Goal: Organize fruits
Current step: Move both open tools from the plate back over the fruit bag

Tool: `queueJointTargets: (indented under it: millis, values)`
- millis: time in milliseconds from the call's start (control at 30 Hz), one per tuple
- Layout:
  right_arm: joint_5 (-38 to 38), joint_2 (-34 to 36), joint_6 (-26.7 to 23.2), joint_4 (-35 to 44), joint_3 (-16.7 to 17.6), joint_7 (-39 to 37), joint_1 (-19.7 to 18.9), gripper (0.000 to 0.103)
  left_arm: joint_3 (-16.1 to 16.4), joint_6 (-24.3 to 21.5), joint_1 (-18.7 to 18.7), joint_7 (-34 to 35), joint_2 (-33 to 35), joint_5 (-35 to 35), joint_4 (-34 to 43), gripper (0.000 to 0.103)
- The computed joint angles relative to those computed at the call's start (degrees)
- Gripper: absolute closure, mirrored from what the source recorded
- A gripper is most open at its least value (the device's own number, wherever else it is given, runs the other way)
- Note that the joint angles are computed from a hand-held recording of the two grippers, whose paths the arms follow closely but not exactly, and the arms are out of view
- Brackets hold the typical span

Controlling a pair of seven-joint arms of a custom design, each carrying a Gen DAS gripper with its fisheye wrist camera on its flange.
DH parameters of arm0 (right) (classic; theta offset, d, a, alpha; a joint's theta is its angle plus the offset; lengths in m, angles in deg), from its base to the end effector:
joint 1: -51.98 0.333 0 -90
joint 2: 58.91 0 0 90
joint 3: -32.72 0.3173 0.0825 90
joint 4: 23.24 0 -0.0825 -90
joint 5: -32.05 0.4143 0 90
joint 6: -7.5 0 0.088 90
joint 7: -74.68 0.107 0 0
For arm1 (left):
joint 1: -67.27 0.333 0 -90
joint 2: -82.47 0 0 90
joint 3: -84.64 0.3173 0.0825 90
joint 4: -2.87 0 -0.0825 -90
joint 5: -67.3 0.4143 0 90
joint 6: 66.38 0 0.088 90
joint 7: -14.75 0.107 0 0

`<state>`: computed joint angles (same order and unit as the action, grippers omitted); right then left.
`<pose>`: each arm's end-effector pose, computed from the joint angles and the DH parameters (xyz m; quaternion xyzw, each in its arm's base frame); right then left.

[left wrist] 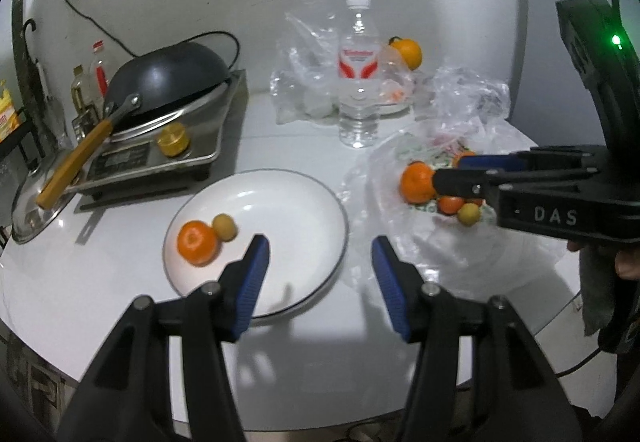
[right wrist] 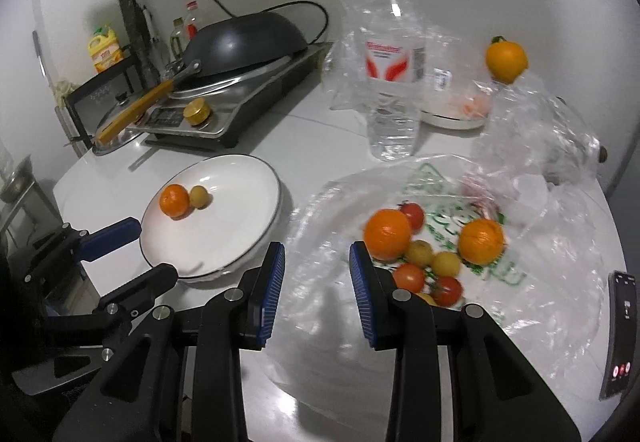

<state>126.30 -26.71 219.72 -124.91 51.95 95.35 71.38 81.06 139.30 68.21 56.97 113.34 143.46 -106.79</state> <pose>0.5759 0.2621 0.2859 -0.6074 0.6877 -0.2586 0.3021 0.6159 -0.1470 0.2742 -0.3866 0.8113 -0.3857 0.2085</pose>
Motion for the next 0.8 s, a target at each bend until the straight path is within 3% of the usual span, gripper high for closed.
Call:
queueJointTargets:
  millis: [500, 700, 800]
  values:
    - [-16.0, -7.0, -5.2, -14.7, -7.7, 22.6, 2.6, 0.067, -2.6, -4.5, -2.6, -1.0, 0.2, 2.3, 1.7, 0.048]
    - [-23.1, -8.9, -6.1, -19.3, -10.1, 30.8, 2.8, 0.067, -3.5, -6.8, -3.8, -6.9, 1.5, 8.5, 4.9, 0.048]
    - [-27.2, -9.4, -6.4, -21.3, -10.7, 35.5, 2.1, 0.067, -1.7, -7.1, -6.5, -13.1, 2.5, 14.0, 7.8, 0.048]
